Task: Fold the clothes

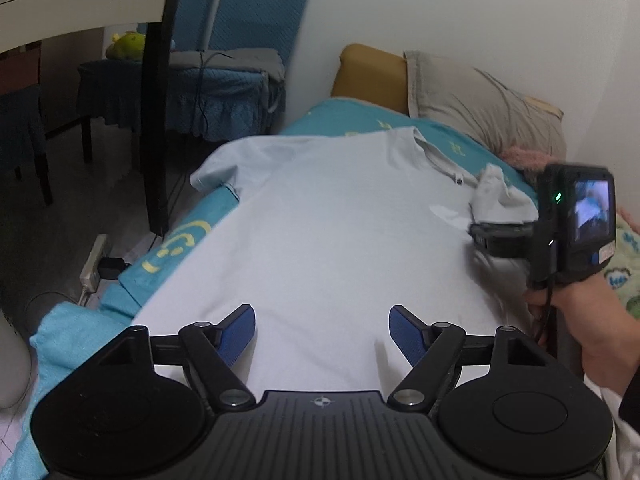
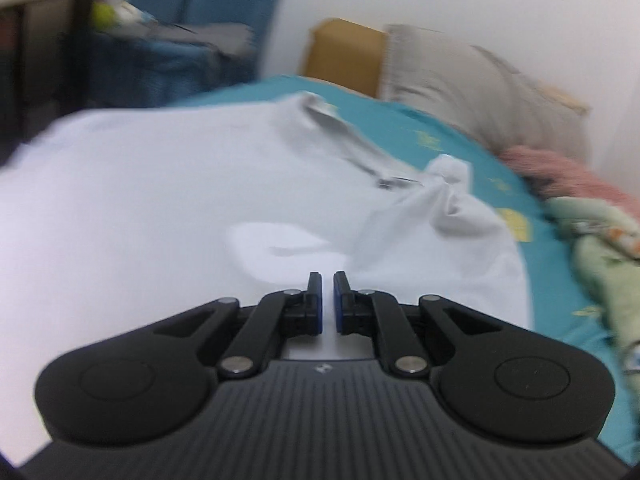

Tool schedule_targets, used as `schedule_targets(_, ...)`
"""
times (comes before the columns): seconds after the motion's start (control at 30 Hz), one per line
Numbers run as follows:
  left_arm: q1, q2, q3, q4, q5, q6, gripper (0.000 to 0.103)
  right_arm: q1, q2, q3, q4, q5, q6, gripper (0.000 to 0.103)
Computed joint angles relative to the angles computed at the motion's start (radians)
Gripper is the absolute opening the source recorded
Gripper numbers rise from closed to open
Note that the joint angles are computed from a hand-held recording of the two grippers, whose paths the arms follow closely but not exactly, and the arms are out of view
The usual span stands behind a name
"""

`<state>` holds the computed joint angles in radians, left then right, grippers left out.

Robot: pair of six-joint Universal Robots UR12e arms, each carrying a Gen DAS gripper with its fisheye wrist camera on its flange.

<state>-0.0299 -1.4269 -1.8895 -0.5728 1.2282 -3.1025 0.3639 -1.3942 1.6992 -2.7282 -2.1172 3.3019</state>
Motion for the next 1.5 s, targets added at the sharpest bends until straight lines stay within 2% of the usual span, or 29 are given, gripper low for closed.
schedule_targets(0.07,-0.004,0.001,-0.004,-0.001,-0.006,0.012,0.076,-0.01,-0.028,0.019,-0.022,0.086,0.026,0.015)
schedule_targets(0.1,-0.006,0.002,-0.006,-0.001,-0.009,0.018,0.076,-0.013,-0.044,0.034,-0.049,0.107,0.049,0.034)
schedule_targets(0.13,-0.007,0.002,-0.008,0.0,-0.013,0.021,0.076,-0.016,-0.06,0.049,-0.077,0.128,0.072,0.063)
schedule_targets(0.2,-0.009,0.003,-0.011,0.005,-0.021,0.022,0.076,-0.019,-0.089,0.084,-0.164,0.147,0.118,0.087)
schedule_targets(0.23,-0.009,0.004,-0.013,0.008,-0.023,0.021,0.076,-0.019,-0.102,0.104,-0.223,0.144,0.14,0.085)
schedule_targets(0.3,-0.009,0.002,-0.015,0.013,-0.026,0.019,0.076,-0.02,-0.121,0.126,-0.274,0.087,0.242,0.085)
schedule_targets(0.33,-0.009,0.001,-0.015,0.012,-0.026,0.015,0.076,-0.023,-0.132,0.136,-0.276,0.039,0.322,0.085)
schedule_targets(0.4,-0.009,-0.002,-0.013,0.004,-0.027,0.01,0.077,-0.046,-0.152,0.152,-0.235,-0.017,0.508,0.085)
schedule_targets(0.47,-0.009,-0.004,-0.014,0.002,-0.026,0.009,0.077,-0.079,-0.169,0.159,-0.139,-0.029,0.661,0.085)
schedule_targets(0.5,-0.009,-0.004,-0.015,0.006,-0.026,0.011,0.077,-0.097,-0.178,0.162,-0.081,-0.014,0.723,0.087)
schedule_targets(0.53,-0.01,-0.005,-0.017,0.01,-0.026,0.012,0.077,-0.118,-0.183,0.165,-0.036,0.017,0.772,0.078)
schedule_targets(0.6,-0.01,-0.005,-0.02,0.017,-0.03,0.017,0.077,-0.148,-0.184,0.173,-0.005,0.083,0.843,0.073)
schedule_targets(0.67,-0.012,-0.006,-0.022,0.022,-0.03,0.024,0.077,-0.161,-0.175,0.182,-0.038,0.142,0.833,0.059)
schedule_targets(0.73,-0.011,-0.005,-0.027,0.033,-0.037,0.024,0.077,-0.159,-0.166,0.178,-0.074,0.173,0.783,0.021)
schedule_targets(0.77,-0.009,-0.004,-0.03,0.043,-0.043,0.02,0.077,-0.157,-0.163,0.173,-0.085,0.18,0.749,0.017)
schedule_targets(0.83,-0.004,-0.002,-0.037,0.068,-0.056,0.006,0.077,-0.143,-0.166,0.166,-0.099,0.136,0.691,0.011)
schedule_targets(0.9,-0.003,0.0,-0.042,0.082,-0.06,0.004,0.077,-0.137,-0.173,0.162,-0.118,0.093,0.646,0.007)
schedule_targets(1.0,0.005,0.006,-0.049,0.093,-0.079,0.016,0.077,-0.149,-0.196,0.163,-0.139,0.016,0.582,0.006)
schedule_targets(1.1,0.012,0.015,-0.062,0.119,-0.085,0.029,0.077,-0.179,-0.215,0.156,-0.13,-0.077,0.502,0.006)
schedule_targets(1.23,0.007,0.018,-0.073,0.161,-0.069,0.061,0.077,-0.242,-0.218,0.155,-0.113,-0.213,0.327,0.006)
schedule_targets(1.33,-0.009,0.008,-0.073,0.192,-0.016,0.076,0.077,-0.292,-0.219,0.171,-0.019,-0.256,0.262,0.006)
schedule_targets(1.37,-0.015,0.004,-0.069,0.186,-0.002,0.082,0.077,-0.305,-0.219,0.187,-0.032,-0.26,0.249,0.006)
schedule_targets(1.5,-0.037,-0.01,-0.059,0.159,0.05,0.116,0.077,-0.345,-0.252,0.251,-0.043,-0.206,0.331,0.008)
